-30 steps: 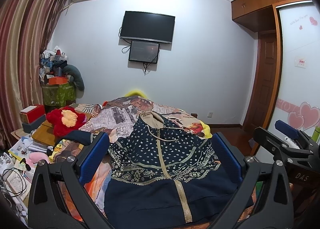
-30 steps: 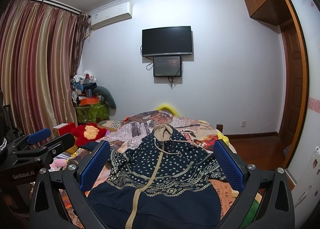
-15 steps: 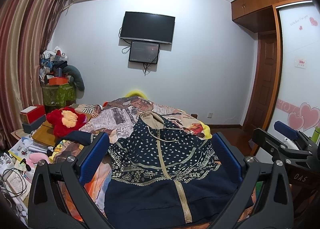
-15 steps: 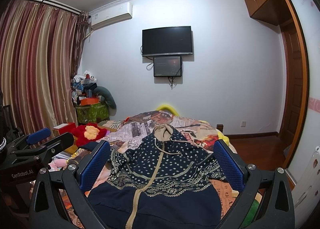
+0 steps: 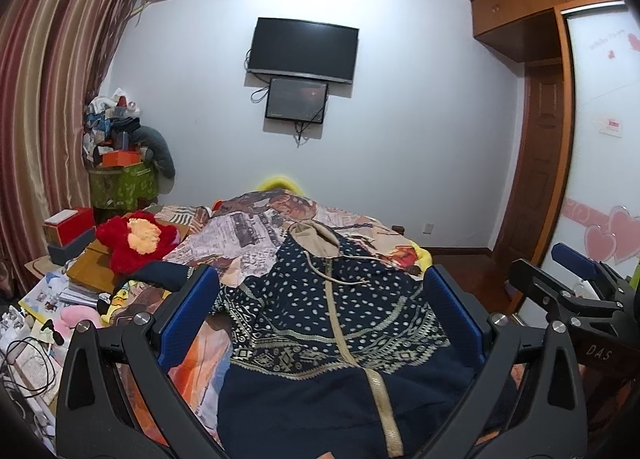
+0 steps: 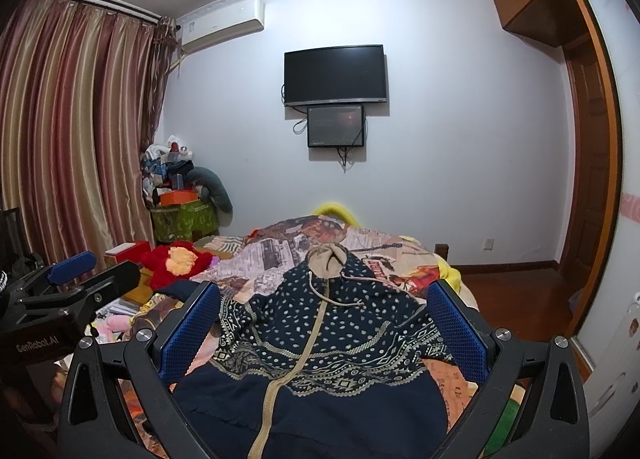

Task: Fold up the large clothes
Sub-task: 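Grasp the jacket sleeve cuff with the left gripper and lift it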

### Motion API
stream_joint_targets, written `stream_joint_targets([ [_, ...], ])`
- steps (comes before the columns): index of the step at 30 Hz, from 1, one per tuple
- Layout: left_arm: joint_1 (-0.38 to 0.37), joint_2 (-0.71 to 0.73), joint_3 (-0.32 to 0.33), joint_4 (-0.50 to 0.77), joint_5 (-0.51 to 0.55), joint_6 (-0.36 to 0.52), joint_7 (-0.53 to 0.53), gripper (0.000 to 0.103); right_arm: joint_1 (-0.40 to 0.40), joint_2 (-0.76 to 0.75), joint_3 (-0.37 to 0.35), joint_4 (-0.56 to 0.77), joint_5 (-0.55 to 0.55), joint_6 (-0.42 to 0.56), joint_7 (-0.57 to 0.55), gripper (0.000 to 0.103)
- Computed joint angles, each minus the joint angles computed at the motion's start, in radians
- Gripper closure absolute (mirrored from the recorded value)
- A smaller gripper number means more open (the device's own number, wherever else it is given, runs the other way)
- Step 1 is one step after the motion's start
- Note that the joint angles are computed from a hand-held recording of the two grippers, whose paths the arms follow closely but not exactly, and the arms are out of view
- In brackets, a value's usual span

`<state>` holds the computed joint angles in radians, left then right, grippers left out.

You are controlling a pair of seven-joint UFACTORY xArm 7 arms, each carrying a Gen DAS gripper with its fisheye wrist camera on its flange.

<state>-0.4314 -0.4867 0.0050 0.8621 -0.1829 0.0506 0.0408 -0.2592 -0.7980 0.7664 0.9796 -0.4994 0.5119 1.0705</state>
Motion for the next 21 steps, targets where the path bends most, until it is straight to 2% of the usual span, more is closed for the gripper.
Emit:
stream_joint_targets([
  [4,-0.046,0.12,0.095,0.112,-0.051,0.063,0.07,0.0,-0.055,0.079,0.008,0.032,-0.033,-0.045,-0.013,0.0],
  [7,0.016,0.241,0.104,0.217,-0.083,0.101,0.093,0.0,-0.101,0.17,0.018,0.073,-0.066,-0.077,-0.011,0.0],
  [11,0.153,0.396,0.056,0.349,-0.028,0.122,0.035,0.0,-0.147,0.341,0.031,0.163,-0.135,-0.093,-0.01,0.0],
  [14,0.222,0.534,0.049,0.497,-0.006,0.183,0.019,0.0,-0.175,0.494,0.054,0.256,-0.199,-0.065,-0.006,0.0],
  [17,0.273,0.634,0.04,0.596,0.026,0.21,-0.016,0.0,-0.186,0.667,0.098,0.369,-0.289,0.017,0.005,0.0],
  [21,0.322,0.787,0.032,0.756,0.092,0.279,-0.079,0.0,-0.113,0.932,0.099,0.539,-0.382,0.15,-0.009,0.0],
])
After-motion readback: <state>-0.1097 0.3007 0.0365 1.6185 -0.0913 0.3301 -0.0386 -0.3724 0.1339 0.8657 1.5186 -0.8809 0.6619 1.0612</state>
